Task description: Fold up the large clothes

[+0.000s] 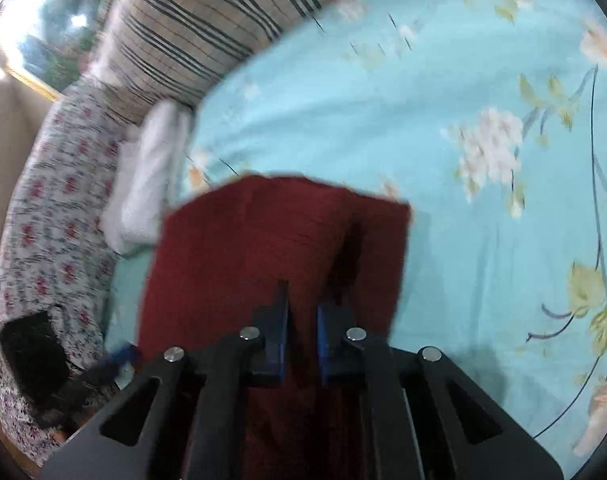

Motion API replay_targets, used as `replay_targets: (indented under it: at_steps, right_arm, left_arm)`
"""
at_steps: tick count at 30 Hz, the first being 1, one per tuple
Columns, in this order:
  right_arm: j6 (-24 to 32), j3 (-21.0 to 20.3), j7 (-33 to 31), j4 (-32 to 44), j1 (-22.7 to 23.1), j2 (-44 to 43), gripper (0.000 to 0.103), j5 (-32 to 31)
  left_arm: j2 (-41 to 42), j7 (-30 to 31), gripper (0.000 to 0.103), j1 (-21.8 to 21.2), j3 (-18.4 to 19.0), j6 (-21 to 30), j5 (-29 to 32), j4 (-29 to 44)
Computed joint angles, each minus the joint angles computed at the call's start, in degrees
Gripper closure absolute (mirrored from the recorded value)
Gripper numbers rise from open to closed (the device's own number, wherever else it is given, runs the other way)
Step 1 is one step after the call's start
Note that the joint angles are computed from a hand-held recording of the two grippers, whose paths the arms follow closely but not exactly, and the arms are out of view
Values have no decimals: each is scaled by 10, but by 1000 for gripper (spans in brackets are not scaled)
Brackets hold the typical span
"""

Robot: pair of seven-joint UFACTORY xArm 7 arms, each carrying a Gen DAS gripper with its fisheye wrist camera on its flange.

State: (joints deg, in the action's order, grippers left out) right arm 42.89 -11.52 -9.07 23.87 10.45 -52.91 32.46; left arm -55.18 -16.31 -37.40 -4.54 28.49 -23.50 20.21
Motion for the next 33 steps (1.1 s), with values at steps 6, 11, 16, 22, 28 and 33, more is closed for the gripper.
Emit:
replay_targets:
  at_steps: [6, 11, 16, 22, 28, 33]
  right_arm:
    - [12, -6, 12, -6, -26, 20, 92, -30]
    - [15, 33, 47, 4, -59, 5, 85, -52]
    - [4, 39, 45, 48, 9, -31, 85, -48]
    - [-32, 2, -82, 134, 209, 161, 85, 121]
    - [-46, 16, -90, 197, 164, 350, 103, 175]
    - [-15, 19, -114, 213, 141, 376, 103, 199]
  left_arm:
    - [57, -19, 91, -1, -39, -38, 19, -13]
    - [-29, -38, 92, -2, -17, 7, 22, -34]
    - [-185, -51, 89, -22, -20, 66, 21, -83]
    - [-166, -58, 100, -61, -13, 26, -7, -128]
    - [-147, -73, 103, -81, -2, -28, -9, -156]
    - [-133, -93, 102, -83, -5, -30, 12, -152]
